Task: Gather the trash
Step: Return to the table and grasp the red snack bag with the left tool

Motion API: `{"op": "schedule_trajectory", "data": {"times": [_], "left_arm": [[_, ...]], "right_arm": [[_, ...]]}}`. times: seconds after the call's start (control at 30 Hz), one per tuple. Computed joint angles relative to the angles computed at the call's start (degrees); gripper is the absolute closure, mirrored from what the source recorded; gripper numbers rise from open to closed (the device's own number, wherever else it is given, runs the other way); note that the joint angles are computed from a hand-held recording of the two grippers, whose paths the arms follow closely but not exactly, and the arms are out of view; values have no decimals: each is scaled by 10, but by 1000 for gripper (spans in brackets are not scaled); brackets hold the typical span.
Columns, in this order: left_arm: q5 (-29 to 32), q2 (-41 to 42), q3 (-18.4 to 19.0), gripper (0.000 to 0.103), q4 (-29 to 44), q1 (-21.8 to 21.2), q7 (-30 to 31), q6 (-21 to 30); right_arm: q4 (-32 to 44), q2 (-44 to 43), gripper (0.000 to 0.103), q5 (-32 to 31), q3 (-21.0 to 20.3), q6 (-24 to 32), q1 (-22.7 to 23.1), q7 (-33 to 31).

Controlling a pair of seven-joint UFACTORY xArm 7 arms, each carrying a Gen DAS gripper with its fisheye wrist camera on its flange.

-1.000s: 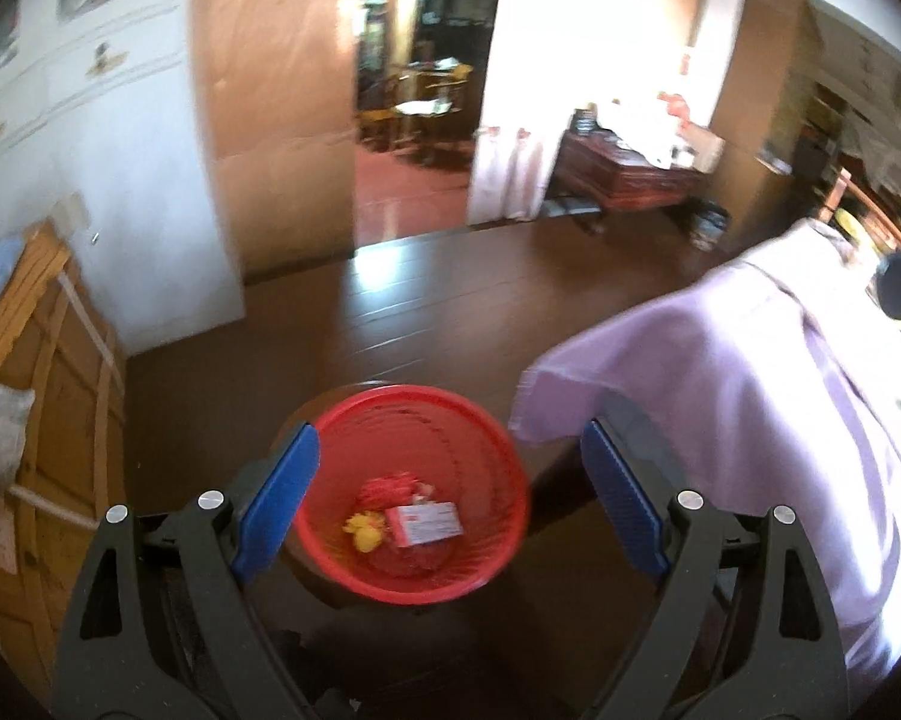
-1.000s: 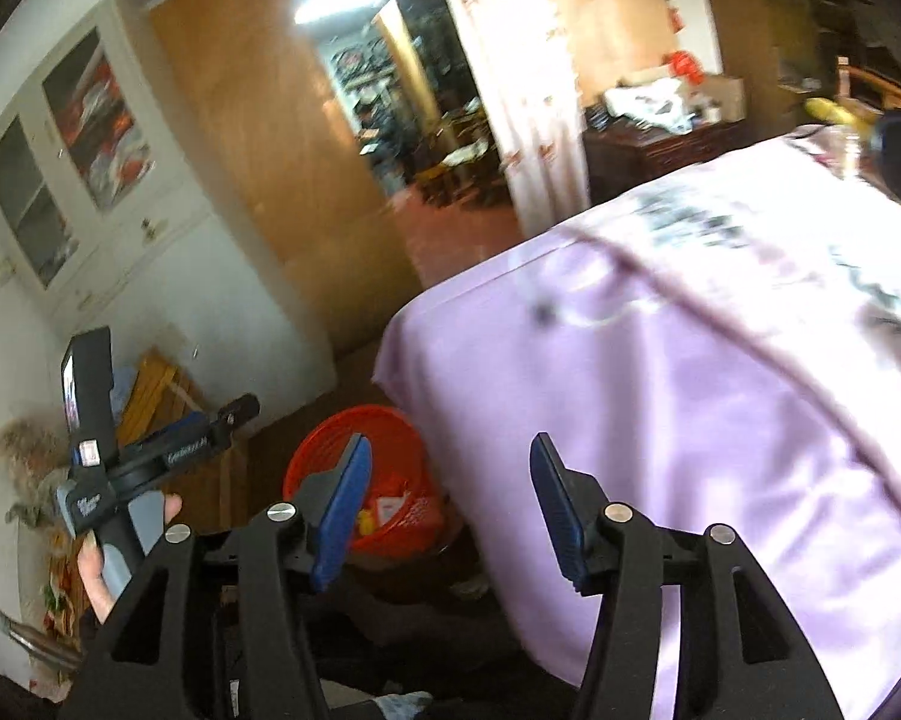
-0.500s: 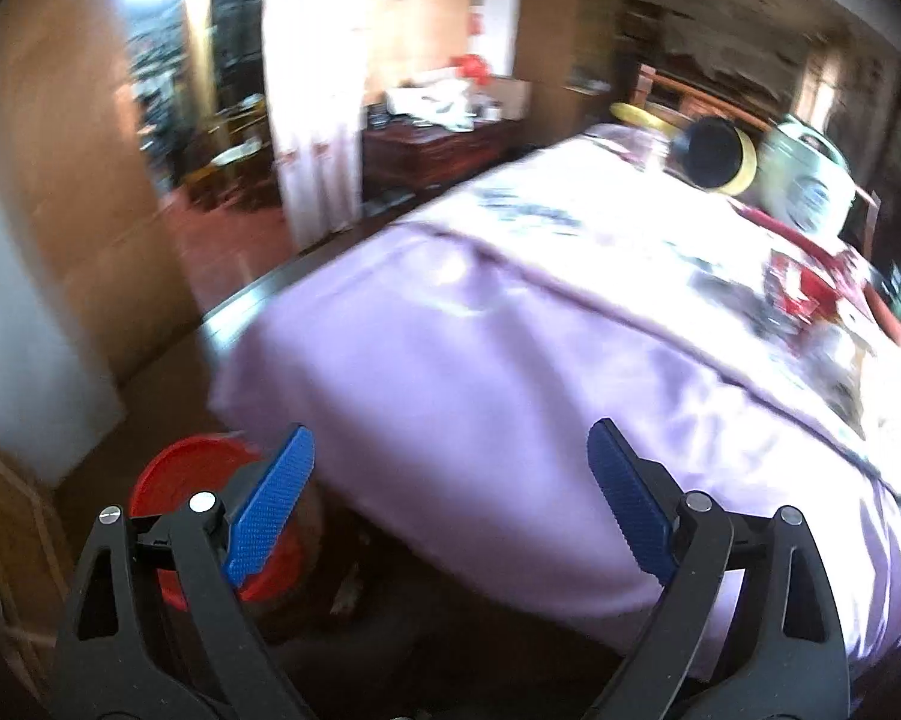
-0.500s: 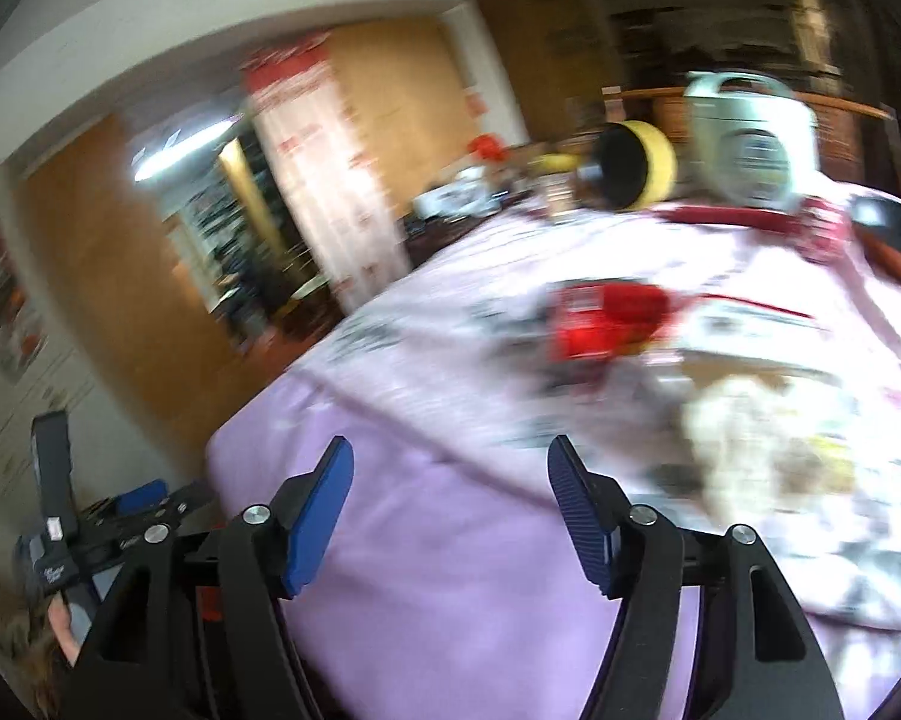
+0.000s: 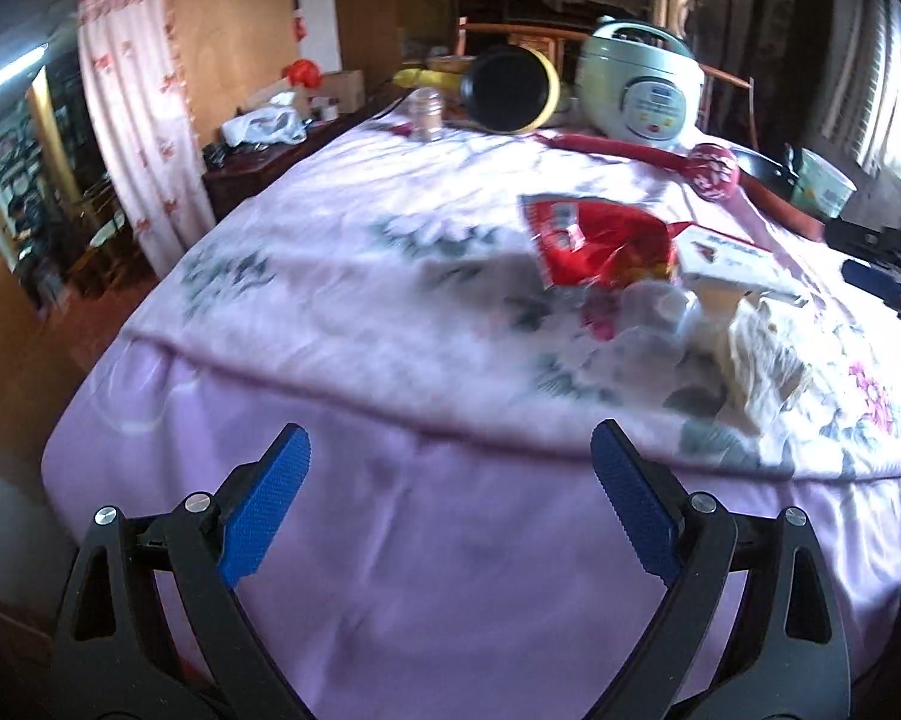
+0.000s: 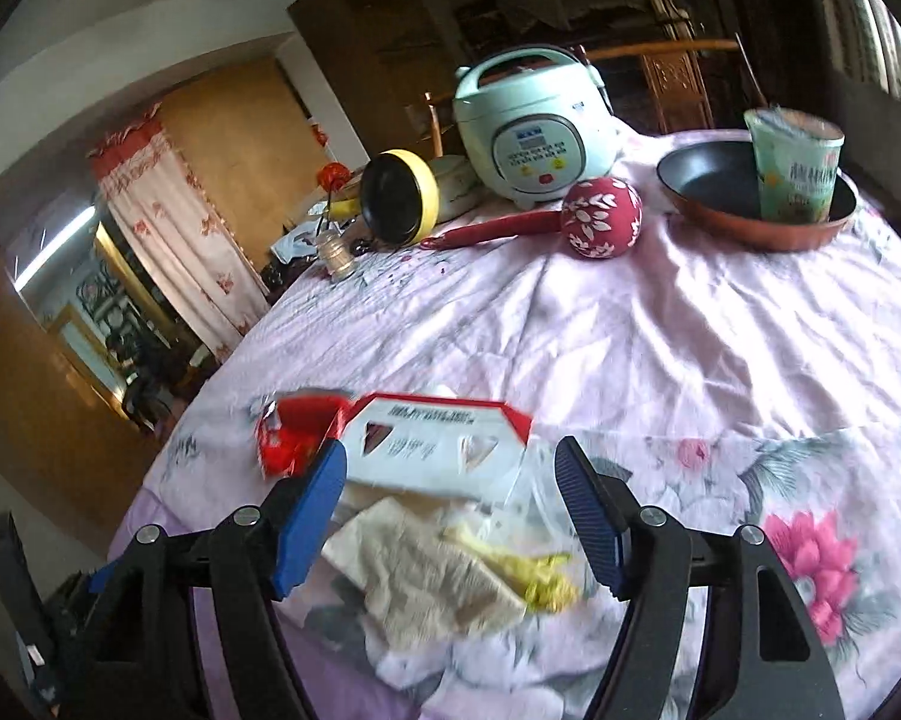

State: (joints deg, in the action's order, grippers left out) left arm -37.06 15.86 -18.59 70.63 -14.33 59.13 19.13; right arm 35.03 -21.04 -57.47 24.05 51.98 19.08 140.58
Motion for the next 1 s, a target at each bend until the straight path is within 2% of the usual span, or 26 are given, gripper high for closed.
{"op": "schedule_trajectory", "data": {"times": [0.17,0.3,0.47,0.57,0.63,0.73,0.8,0.9,1.0], "left_arm": [[49,23,3,12,36,-33,-47,-2],[118,70,11,12,119,-75,-131,29],[192,142,13,11,245,-130,-214,100],[251,192,37,11,314,-178,-273,123],[283,244,56,11,388,-204,-323,162],[331,293,90,11,455,-226,-385,204],[347,296,95,11,452,-215,-396,214],[350,256,88,11,370,-171,-379,172],[340,228,80,12,316,-125,-361,159]], "right_arm": [[-62,-34,31,-27,-10,-73,-17,72],[-51,-32,31,13,12,-29,-13,65],[-55,-46,31,35,19,-4,-8,68],[-69,-61,31,44,16,-12,-8,70],[-76,-67,31,50,16,-19,-11,69],[-83,-77,31,53,22,-26,-18,70],[-85,-82,31,50,26,-33,-22,73],[-80,-82,31,44,36,-36,-29,74],[-71,-76,31,36,43,-38,-33,75]]}}
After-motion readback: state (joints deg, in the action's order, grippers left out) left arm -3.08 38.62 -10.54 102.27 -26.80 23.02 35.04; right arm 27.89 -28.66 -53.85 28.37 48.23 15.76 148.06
